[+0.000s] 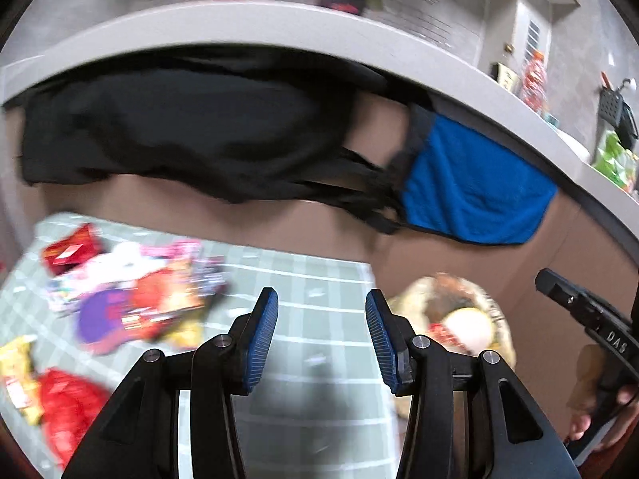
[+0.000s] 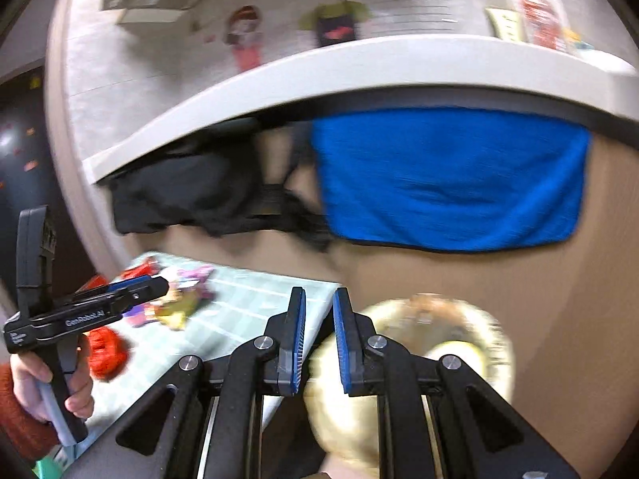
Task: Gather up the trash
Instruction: 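Grasp the red snack wrapper with the right tool while the left tool grasps the silver foil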
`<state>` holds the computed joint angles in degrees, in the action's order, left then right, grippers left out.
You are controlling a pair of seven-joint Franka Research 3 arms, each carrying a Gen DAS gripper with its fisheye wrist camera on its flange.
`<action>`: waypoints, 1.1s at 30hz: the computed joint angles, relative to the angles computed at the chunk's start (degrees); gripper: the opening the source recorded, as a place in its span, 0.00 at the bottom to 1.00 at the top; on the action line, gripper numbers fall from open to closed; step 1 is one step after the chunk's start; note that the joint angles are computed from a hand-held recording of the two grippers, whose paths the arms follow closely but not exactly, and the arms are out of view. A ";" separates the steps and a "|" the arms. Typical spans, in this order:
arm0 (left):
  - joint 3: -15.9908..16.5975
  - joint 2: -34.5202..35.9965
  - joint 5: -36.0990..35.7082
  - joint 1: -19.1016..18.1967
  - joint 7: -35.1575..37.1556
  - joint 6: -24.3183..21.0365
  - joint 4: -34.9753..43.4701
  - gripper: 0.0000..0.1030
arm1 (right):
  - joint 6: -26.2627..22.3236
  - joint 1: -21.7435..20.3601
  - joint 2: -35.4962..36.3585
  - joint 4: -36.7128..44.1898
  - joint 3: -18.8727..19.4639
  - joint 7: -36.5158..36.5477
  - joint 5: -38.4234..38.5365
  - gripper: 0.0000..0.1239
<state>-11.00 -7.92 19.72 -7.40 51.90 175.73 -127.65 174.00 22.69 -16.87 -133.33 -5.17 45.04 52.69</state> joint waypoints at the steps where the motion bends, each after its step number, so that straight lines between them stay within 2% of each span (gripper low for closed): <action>1: 1.06 -2.51 -0.57 0.13 0.58 0.42 -2.74 0.45 | -0.36 1.06 0.21 0.58 0.57 -0.28 0.22 0.12; 5: 5.22 -11.59 -3.22 0.88 2.82 0.72 -12.82 0.45 | -0.56 4.66 2.88 3.38 2.93 -1.89 1.79 0.12; 9: 9.53 -20.28 -5.63 3.28 5.44 -3.44 -19.99 0.45 | -4.28 6.36 6.28 7.37 5.01 -4.52 3.65 0.12; 13: 10.22 -27.75 -5.56 9.38 6.55 -8.38 -23.81 0.45 | -4.59 6.77 10.73 11.55 8.22 -8.44 6.21 0.17; 15: 10.10 -30.08 -4.97 12.42 6.43 -8.57 -25.47 0.45 | -4.75 6.14 13.89 14.22 9.79 -8.42 5.76 0.17; 17: 11.81 -30.82 -5.81 12.59 7.26 -7.17 -26.98 0.45 | -6.26 4.99 17.76 17.29 11.22 -5.32 1.94 0.17; 20: 16.51 -28.75 -9.39 8.49 10.05 -3.21 -28.43 0.46 | -8.19 3.56 23.59 21.88 12.89 0.64 -5.32 0.17; 23: 24.54 -25.26 -14.84 -0.91 15.93 -0.43 -28.22 0.46 | -11.20 1.32 28.34 26.59 14.80 1.21 -6.08 0.17; 26: 31.74 -21.34 -19.58 -10.64 22.58 0.75 -25.72 0.46 | -11.10 -0.18 32.81 30.65 15.62 4.78 -7.15 0.17; 28: 34.45 -19.10 -22.13 -14.88 25.67 1.61 -23.80 0.46 | -11.93 -1.57 34.92 33.07 16.42 6.12 -7.06 0.18; 31: 39.42 -16.89 -26.62 -21.36 29.92 2.85 -21.52 0.46 | -14.81 -1.33 40.61 39.95 15.14 12.11 -12.36 0.18; 33: 40.71 -16.05 -28.72 -23.11 31.76 3.31 -20.73 0.46 | -17.05 -1.23 43.88 43.96 14.55 16.21 -15.90 0.18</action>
